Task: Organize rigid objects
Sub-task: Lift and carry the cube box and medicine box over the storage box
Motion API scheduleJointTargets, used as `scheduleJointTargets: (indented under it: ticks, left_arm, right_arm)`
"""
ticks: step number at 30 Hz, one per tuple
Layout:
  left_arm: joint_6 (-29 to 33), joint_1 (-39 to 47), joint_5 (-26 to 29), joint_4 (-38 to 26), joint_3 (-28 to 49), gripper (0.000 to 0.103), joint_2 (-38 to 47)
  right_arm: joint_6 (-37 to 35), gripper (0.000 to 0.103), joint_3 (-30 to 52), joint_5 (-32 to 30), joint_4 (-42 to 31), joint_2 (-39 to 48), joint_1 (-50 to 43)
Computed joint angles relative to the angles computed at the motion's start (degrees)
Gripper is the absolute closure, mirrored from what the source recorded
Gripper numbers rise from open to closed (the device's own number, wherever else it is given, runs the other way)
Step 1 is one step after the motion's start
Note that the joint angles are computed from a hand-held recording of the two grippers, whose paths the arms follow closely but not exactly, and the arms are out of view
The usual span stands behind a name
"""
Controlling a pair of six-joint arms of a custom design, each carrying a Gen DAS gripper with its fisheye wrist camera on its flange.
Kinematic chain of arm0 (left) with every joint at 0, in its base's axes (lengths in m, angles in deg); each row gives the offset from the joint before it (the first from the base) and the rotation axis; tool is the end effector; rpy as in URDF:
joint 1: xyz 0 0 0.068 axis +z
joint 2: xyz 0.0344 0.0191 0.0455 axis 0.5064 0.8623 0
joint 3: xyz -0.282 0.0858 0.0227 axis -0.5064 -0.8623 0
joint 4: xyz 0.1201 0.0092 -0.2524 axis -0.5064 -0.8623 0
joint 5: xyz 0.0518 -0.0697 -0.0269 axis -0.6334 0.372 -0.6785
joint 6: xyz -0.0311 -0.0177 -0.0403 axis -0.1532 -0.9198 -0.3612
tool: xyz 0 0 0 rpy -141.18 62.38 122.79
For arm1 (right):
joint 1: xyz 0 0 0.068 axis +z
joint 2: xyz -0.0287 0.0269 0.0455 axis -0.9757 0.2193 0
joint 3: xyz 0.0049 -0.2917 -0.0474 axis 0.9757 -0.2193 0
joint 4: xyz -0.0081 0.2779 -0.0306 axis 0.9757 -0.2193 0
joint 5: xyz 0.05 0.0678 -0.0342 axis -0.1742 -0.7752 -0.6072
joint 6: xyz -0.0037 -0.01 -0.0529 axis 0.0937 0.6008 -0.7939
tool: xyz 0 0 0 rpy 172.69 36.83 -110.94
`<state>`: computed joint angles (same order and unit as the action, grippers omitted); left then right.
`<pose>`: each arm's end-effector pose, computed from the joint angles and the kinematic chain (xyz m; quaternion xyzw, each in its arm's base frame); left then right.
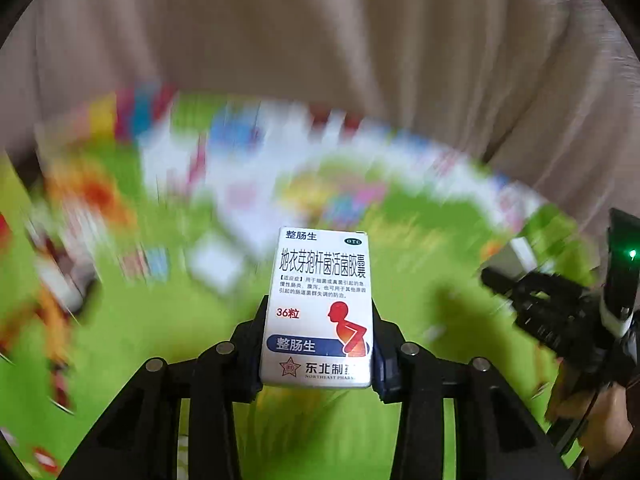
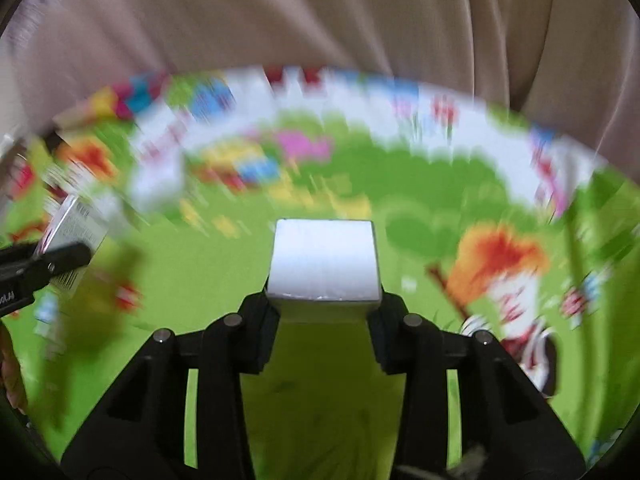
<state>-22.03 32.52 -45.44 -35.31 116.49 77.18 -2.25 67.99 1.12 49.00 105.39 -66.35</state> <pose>0.2940 0.0014 0.1911 0.0602 0.9095 -0.1026 0.3982 0.3215 0.0632 0.1396 -0.0568 0.9082 0.0648 0.4096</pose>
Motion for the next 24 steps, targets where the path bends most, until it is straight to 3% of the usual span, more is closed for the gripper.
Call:
scheduleJointTargets:
  ticks: [4, 7, 11, 16, 19, 24]
  left_arm:
    - [-2.23, -2.51, -2.7, -4.41, -1.85, 0.061, -22.01]
    - [-3.32, -3.86, -3.93, -7.28, -2.02, 0.061, -31.66]
    - [-3.89, -5.23, -5.63, -10.34, -2.62, 0.061, -41.24]
    - [-4.79, -3.69, -5.84, -14.1, -6.64, 0.061, -53.13]
    - [-5.43, -2.89, -6.7, -17.99, -9.08, 0.061, -60.93]
    - [-4.28, 7.64, 0.32, -24.23, -12.55, 0.061, -73.34]
  right_arm:
    - [0.86, 0.059, -7.85, 5.45, -0.51, -25.12, 4.64]
    - [0.41, 0.059, -10.29, 11.18, -2.64, -39.53, 9.09]
    - [-2.82, 0.059, -12.01, 21.01, -4.35, -52.34, 17.24]
    - [-9.42, 0.059, -15.53, 37.8, -2.86, -63.12, 33.03]
    - [-16.09, 0.059, -19.06, 49.0, 3.66, -65.77, 44.67]
    - [-26.83, 0.059, -25.24, 60.88, 18.81, -66.57, 58.68]
